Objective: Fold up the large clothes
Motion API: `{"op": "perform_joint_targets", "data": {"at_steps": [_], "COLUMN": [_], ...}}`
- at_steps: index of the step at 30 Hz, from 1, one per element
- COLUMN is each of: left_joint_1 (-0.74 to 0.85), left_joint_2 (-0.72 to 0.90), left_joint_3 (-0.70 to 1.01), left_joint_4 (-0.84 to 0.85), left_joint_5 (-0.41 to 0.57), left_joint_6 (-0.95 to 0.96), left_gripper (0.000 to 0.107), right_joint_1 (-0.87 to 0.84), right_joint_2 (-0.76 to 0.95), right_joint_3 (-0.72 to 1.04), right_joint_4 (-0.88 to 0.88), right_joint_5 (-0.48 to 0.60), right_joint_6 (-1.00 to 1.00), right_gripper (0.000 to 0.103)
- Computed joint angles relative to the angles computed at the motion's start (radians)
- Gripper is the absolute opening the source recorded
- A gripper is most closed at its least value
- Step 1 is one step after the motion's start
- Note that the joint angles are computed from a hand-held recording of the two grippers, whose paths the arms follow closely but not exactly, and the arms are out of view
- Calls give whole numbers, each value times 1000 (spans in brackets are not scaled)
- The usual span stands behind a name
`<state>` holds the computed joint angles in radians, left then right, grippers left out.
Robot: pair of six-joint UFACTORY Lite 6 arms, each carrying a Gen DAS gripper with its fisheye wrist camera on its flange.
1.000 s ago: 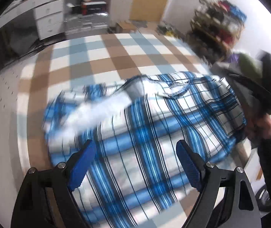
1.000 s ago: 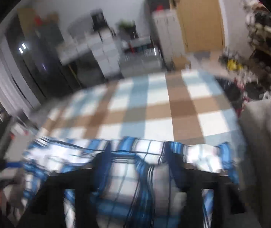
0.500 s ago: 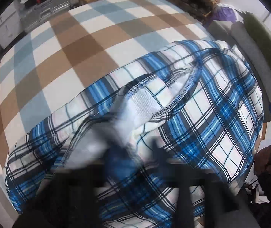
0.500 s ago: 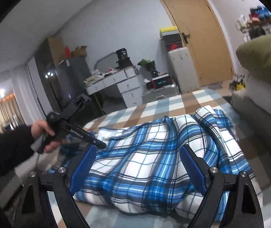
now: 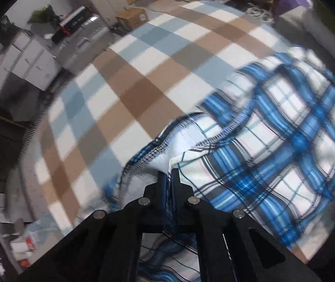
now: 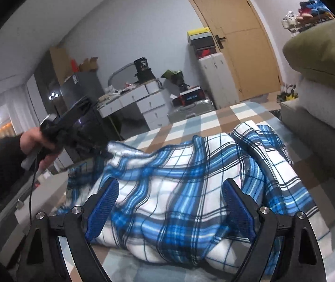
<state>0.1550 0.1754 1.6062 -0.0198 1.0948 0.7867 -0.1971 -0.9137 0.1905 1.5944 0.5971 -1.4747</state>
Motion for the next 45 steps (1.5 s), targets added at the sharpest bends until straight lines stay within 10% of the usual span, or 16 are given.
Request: {"op": "perform_joint_targets", "data": {"at_steps": [12, 16, 17, 24, 30, 34, 38, 45], "left_joint_1": [256, 526, 598, 752, 722, 691, 656, 708], "left_joint_2": [184, 141, 119, 225, 198, 168, 138, 49], "left_joint_3": [206, 217, 177, 101, 27, 8, -31, -28], "left_joint_4": [-251, -453, -497, -489, -550, -563, -525, -630], "left_joint_5": [98, 185, 169, 229, 243, 232, 193, 226], "left_joint_6": [35, 170, 220, 305, 331, 361, 376, 454], "left_gripper": [7, 92, 92, 92, 89, 45, 6, 3], "right_joint_1": [29, 58, 55, -150, 22, 34, 54, 55], "right_joint_2": [44, 81, 72, 173, 546, 837, 992, 709], "right_joint_3": [20, 40, 38, 198, 516, 729, 851, 718], "right_joint_4": [-39, -47, -56, -255, -611, -774, -948, -791], "right_joint_5": [-32, -59, -60, 36, -235, -201, -195, -211], "right_joint_6": [36, 45, 62, 264, 503, 669, 819, 602], "right_gripper": [91, 91, 91, 92, 91, 85, 14, 2]}}
